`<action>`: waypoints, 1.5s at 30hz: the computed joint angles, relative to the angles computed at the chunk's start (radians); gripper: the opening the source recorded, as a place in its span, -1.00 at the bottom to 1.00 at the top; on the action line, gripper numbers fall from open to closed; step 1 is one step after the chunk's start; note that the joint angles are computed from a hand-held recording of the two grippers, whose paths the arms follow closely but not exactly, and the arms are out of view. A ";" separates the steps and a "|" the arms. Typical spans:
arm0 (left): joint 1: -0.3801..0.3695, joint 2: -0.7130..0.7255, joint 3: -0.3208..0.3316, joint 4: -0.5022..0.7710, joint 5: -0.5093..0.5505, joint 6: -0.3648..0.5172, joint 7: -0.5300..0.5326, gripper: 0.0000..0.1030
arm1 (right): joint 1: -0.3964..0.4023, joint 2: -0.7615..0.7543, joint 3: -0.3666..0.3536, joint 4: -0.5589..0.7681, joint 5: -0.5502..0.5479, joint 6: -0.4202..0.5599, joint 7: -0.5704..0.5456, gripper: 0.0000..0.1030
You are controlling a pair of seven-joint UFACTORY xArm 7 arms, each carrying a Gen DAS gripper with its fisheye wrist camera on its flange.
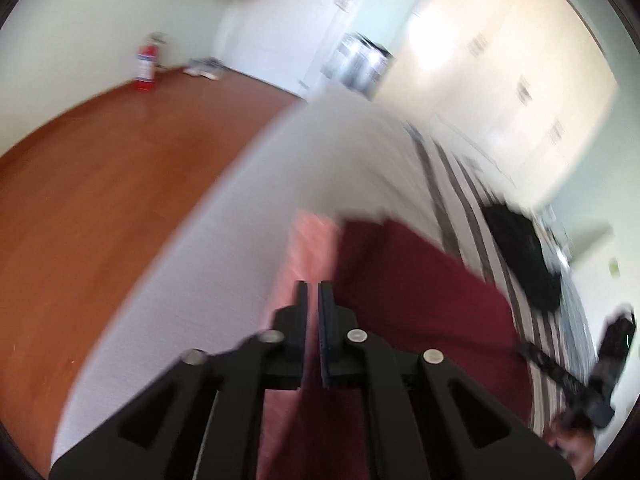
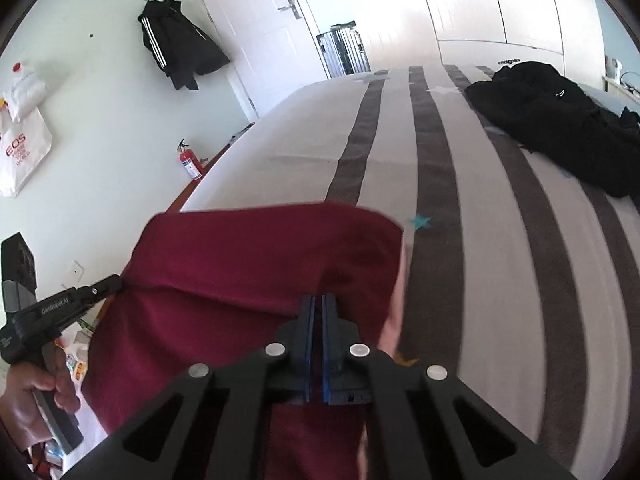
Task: Fold clothes
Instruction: 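Lower the shirt onto the pink cloth and open both grippers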
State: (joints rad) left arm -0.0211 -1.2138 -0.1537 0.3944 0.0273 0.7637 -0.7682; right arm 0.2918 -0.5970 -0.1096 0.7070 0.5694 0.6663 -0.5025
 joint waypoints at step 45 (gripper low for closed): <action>-0.303 -0.112 -0.262 -0.006 0.025 0.271 -0.056 -0.82 | -0.020 -0.551 0.125 -0.376 -0.187 0.042 0.118 -0.36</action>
State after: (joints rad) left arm -0.3239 -1.3261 -0.4156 0.3886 0.0519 1.0349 -0.8242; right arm 0.2717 -1.1475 0.0152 0.3315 0.3825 0.7081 -0.3846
